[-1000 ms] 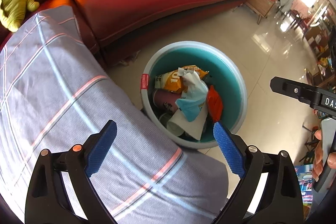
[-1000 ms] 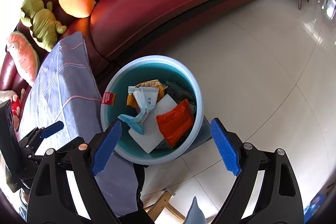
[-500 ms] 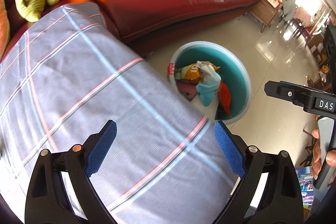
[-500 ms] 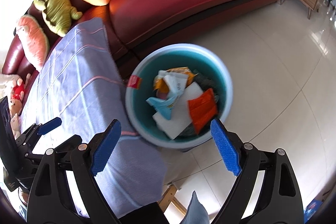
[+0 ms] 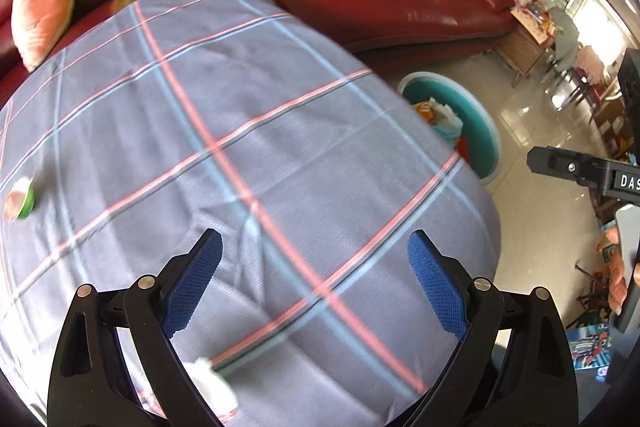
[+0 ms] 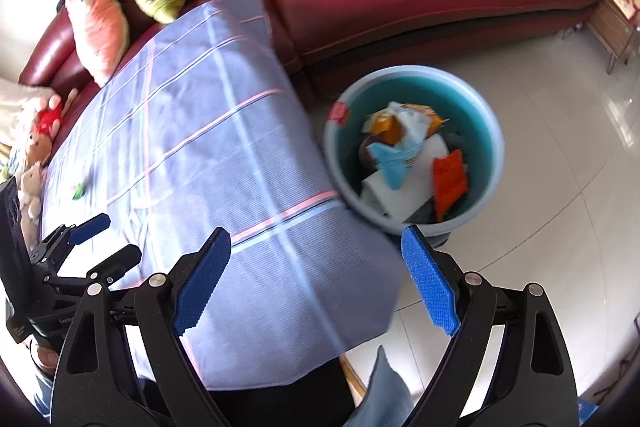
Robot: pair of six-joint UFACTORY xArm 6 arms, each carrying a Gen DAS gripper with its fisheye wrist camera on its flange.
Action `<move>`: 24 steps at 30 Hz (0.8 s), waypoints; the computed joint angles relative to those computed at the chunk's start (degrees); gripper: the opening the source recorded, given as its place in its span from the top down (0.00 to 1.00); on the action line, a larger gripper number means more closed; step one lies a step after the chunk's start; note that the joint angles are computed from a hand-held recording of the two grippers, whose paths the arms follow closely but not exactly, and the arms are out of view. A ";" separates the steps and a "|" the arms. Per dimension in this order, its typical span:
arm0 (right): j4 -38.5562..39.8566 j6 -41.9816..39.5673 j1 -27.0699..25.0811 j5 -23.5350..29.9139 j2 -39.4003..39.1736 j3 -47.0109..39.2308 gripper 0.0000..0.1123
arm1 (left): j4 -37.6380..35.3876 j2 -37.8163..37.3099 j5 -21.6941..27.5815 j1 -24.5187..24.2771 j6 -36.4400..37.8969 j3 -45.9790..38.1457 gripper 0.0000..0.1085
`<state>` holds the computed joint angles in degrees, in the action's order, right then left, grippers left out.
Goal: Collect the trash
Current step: 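Move both tools back to the table and grasp the clear plastic lid with left tool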
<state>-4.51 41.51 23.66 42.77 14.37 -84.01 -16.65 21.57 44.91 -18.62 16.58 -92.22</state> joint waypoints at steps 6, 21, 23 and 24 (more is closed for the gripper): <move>0.48 -0.74 4.14 1.51 3.38 -4.12 0.24 | 0.42 -7.99 -4.28 3.90 3.54 12.32 0.14; 6.71 -7.35 9.75 5.44 13.53 -14.83 0.24 | 3.87 -14.23 -5.99 9.13 5.60 25.07 0.14; 6.82 -7.81 10.03 6.27 14.47 -16.13 0.24 | 4.07 -13.75 -6.10 9.05 5.45 24.72 0.14; 6.90 -7.93 10.06 6.51 14.69 -16.46 0.24 | 4.14 -13.41 -6.18 8.95 5.45 24.47 0.14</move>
<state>2.39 33.58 33.72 49.29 29.06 -100.46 -12.50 8.16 38.73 -9.68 22.03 -67.75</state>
